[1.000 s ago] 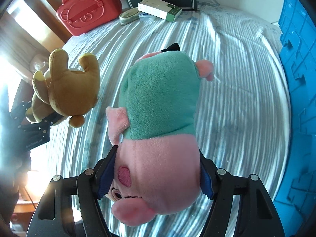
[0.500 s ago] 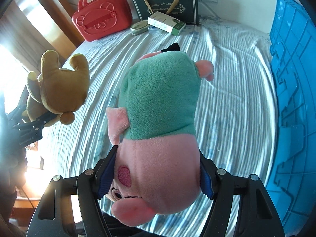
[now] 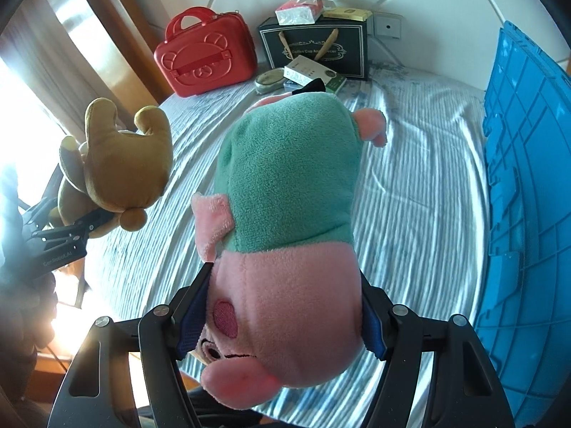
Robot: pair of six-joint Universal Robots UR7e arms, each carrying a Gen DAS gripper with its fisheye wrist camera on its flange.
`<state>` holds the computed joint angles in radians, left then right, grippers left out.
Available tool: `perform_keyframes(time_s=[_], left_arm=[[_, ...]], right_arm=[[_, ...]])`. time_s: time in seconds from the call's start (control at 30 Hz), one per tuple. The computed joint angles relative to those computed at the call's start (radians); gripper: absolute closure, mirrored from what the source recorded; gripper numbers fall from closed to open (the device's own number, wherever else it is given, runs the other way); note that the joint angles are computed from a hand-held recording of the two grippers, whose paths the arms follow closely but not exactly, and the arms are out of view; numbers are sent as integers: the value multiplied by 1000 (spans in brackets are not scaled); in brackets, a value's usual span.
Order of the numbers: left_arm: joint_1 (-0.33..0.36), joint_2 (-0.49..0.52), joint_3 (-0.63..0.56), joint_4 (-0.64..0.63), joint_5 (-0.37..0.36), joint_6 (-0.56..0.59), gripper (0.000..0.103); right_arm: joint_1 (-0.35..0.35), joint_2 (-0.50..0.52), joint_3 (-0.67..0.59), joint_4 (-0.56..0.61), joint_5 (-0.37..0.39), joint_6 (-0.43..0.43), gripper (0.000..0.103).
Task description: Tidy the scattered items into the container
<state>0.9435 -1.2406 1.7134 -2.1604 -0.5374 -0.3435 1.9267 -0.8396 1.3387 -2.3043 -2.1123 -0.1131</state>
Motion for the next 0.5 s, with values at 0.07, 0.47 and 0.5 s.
perform_keyframes(time_s=[0.07, 0.47, 0.5], left_arm=[[-8, -2, -2, 2, 2, -5, 19], [-67, 13, -37, -52, 20, 43, 19], [-73, 16, -42, -59, 20, 48, 19]], right_arm=[[1, -6, 2, -6, 4, -5, 32], [17, -38, -16, -38, 29, -36, 32], [17, -41, -19, -38, 32, -39, 32]])
